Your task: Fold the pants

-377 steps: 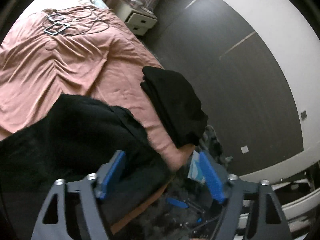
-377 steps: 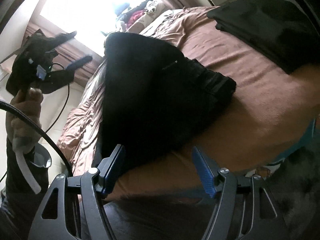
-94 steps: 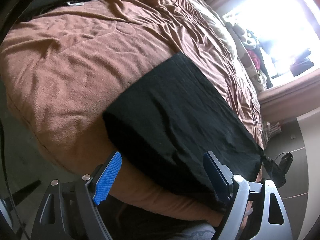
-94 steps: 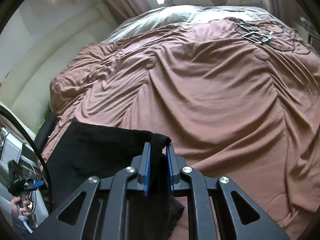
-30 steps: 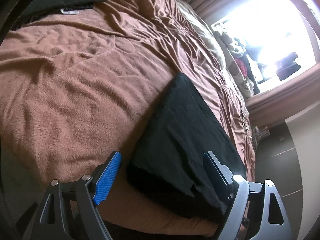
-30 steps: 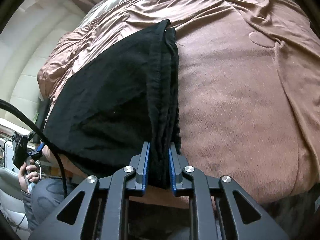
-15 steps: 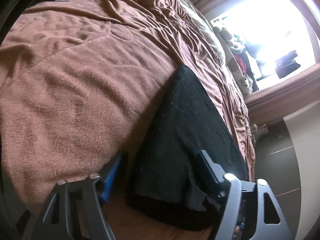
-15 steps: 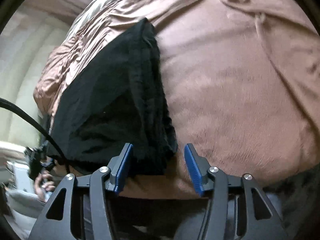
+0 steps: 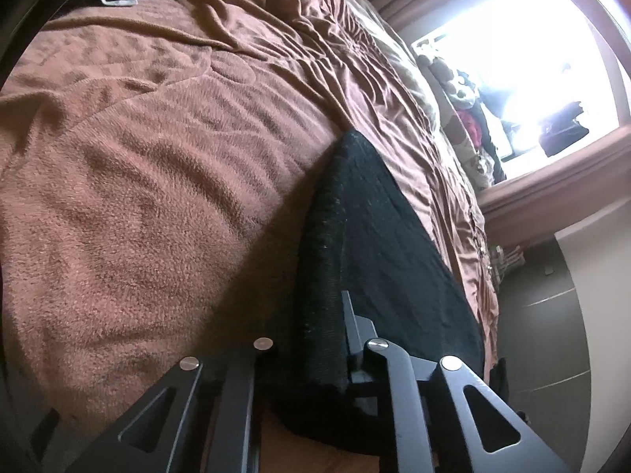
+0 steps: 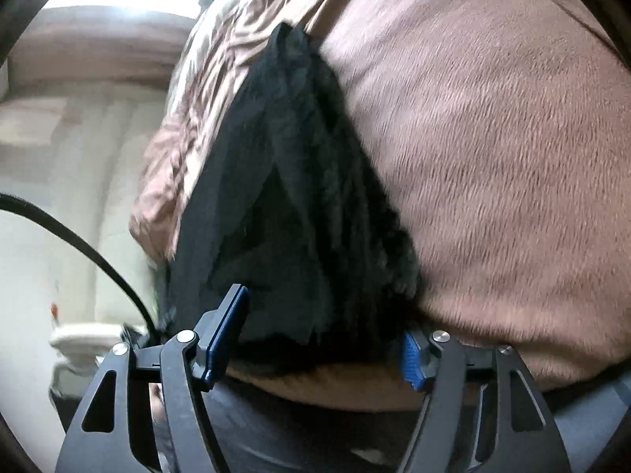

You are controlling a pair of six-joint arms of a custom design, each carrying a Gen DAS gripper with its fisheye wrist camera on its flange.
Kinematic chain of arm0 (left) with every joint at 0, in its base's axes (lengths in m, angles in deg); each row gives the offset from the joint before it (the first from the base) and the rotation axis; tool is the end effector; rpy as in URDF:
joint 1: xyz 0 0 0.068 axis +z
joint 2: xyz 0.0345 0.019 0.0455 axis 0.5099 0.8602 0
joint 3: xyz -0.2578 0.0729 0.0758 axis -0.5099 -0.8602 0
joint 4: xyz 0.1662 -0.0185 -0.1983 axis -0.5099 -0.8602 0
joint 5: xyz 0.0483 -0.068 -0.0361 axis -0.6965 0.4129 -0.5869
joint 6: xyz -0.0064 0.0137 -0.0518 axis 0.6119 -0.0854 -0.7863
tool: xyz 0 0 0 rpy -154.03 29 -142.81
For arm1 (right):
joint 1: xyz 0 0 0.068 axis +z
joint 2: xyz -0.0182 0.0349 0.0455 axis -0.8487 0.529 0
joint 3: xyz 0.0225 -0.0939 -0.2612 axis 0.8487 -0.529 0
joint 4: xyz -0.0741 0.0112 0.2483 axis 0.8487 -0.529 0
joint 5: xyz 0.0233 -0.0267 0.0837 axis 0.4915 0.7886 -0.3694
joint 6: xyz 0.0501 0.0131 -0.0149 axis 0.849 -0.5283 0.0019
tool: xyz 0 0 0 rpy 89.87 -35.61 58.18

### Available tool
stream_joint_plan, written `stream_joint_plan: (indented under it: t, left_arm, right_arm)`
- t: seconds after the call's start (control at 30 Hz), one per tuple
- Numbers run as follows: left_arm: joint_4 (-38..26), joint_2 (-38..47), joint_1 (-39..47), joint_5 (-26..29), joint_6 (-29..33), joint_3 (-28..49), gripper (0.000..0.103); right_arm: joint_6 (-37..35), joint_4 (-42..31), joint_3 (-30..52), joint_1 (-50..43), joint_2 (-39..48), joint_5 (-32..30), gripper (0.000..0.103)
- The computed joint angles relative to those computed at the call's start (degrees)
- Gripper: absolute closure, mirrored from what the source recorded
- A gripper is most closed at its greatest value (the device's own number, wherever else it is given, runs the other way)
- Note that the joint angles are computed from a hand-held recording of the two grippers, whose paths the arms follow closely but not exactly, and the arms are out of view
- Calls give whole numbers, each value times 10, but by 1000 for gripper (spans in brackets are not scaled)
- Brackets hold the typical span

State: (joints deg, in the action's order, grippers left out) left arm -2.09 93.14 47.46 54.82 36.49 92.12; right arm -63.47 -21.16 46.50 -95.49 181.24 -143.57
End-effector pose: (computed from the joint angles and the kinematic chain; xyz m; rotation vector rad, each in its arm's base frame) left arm 0.3067 0.0684 0.0822 -0.5158 2.3998 -0.9326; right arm 0.2515 -0.1563 0.1245 0.6511 2.4279 1.1613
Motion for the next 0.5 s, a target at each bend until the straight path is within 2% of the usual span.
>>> stream_joint_plan:
  t: [0.03, 0.07, 0.1, 0.3, 0.5]
  left_arm:
    - [3, -7, 0, 1, -1, -5, 89]
    - [5, -10, -1, 0, -2, -8, 89]
    - [5, -16, -2, -3, -1, -13, 90]
    - [7, -43, 4, 13, -5, -41, 91]
    - [50, -82, 14, 31, -16, -111, 91]
  right_arm:
    - [13, 17, -7, -5, -3, 8, 57]
    - [16, 29, -11, -10, -3, 6, 79]
    - [20, 40, -17, -11, -5, -2, 83]
    - [-7, 49, -19, -21, -35, -4, 88]
    - [-36, 33, -11, -36, -46, 6, 88]
